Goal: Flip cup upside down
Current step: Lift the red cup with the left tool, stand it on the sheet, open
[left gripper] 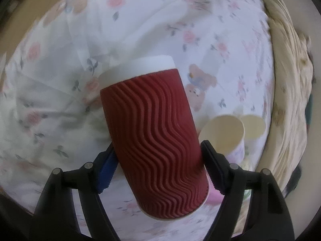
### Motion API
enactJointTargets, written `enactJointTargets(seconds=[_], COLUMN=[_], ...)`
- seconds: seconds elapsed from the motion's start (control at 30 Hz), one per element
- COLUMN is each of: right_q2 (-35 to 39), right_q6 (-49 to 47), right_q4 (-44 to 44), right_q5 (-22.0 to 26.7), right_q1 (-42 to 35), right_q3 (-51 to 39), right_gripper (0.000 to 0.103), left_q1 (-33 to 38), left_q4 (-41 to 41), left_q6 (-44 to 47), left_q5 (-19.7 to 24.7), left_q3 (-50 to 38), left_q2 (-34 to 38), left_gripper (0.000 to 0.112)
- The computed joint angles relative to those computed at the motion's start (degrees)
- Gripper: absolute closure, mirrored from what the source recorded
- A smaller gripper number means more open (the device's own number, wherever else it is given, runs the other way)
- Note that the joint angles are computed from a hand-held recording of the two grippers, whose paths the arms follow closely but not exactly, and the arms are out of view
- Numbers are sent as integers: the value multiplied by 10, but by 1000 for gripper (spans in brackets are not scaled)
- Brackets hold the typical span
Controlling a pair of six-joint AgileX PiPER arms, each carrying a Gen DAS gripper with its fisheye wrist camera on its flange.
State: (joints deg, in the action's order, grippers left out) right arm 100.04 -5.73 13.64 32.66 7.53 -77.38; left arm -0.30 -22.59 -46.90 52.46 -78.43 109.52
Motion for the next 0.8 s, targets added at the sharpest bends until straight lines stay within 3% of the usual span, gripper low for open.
enactJointTargets(seconds=[0.2,0.33,0.6,0.7,0.8], right_q2=[-23,-47,-144,-186,-225], right_q6=[-37,-82,-146,-226,-231], right_q4=[43,89,120,207,210], right_q5=[18,35,29,69,89], right_q1=[-17,-32,-39,-79,-102], right_q3=[9,33,116,154,187], right_gripper=[0,0,0,0,0], left_q1=[-20,-72,-142,-158,-196], left_q4=[-7,51,90,66,76], left_q6=[122,167,165,167,143], left_q5=[77,119,114,111,105], left_q3=[-49,-46,51,87,108], left_q2=[-6,-37,-128,-147,-164], left_gripper=[37,37,36,36,36])
